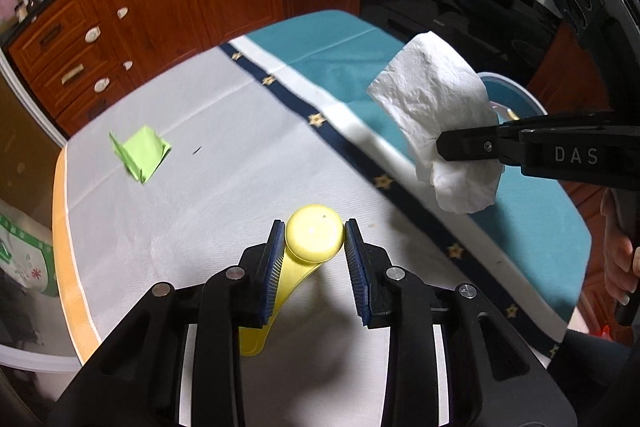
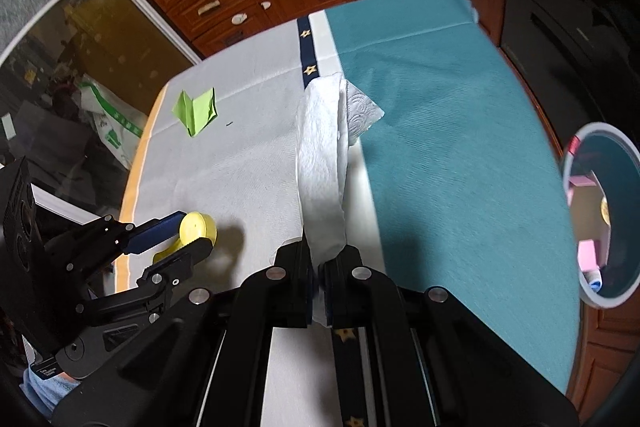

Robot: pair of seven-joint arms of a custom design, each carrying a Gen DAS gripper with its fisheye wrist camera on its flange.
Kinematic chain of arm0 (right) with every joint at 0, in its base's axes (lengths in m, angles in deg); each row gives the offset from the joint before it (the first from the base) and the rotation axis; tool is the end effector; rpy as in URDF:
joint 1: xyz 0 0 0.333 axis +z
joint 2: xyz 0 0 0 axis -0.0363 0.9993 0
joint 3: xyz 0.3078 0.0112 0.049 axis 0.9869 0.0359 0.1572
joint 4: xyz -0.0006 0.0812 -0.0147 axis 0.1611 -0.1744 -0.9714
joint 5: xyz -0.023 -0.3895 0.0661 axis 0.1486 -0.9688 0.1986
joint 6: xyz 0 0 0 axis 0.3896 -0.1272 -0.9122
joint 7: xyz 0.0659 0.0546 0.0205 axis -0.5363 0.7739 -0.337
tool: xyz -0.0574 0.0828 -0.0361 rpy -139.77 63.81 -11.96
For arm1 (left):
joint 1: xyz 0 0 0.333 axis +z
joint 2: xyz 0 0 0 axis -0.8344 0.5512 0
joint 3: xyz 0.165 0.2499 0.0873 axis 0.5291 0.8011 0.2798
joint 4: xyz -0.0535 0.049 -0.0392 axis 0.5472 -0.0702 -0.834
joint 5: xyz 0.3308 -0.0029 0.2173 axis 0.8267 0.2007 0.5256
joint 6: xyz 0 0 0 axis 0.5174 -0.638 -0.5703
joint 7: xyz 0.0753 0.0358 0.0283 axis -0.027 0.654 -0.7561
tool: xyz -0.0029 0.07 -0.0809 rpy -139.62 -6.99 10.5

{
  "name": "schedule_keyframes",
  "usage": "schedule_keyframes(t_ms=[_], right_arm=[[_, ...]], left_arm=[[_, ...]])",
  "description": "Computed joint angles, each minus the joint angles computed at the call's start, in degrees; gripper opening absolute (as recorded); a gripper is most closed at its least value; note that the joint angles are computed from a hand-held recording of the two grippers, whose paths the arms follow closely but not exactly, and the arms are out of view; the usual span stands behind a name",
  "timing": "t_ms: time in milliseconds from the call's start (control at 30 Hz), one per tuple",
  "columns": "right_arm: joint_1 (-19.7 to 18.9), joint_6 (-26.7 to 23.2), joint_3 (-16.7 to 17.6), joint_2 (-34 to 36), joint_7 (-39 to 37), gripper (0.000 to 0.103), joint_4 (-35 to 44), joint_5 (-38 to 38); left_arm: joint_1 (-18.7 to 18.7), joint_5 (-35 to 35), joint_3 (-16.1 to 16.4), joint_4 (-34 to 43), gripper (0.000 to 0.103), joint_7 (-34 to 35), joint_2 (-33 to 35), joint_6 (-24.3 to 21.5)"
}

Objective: Collect trash
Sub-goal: 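Carry the tissue and yellow spoon over the bin and open both tools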

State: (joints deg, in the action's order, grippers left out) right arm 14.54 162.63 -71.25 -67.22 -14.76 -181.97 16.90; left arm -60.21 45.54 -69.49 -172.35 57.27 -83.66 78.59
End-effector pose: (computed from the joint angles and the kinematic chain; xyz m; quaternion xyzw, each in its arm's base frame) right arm 0.6026 0.2783 0.4723 -0.8009 0.5194 0.0510 0.2936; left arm 0.5187 -0.1253 0.4807 -0.6443 0.7138 -0.1913 0.1970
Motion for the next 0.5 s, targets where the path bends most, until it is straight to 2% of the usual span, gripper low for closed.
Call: schedule_keyframes(t_ms=[233, 500], right_arm=[[-2.08, 1.77, -1.09, -5.39, -4.06, 0.004, -6.67, 6.42], [-4.18, 2.59, -3.69, -9.71, -9.06, 0.004, -12.31, 13.98]], left_arm=[[-1.58, 3.66, -2.34, 3.13, 0.031, -2.78, 0.75, -2.24], [-5.16, 8.40, -4.30, 9.68, 0.031, -5.54, 5.11, -5.58]])
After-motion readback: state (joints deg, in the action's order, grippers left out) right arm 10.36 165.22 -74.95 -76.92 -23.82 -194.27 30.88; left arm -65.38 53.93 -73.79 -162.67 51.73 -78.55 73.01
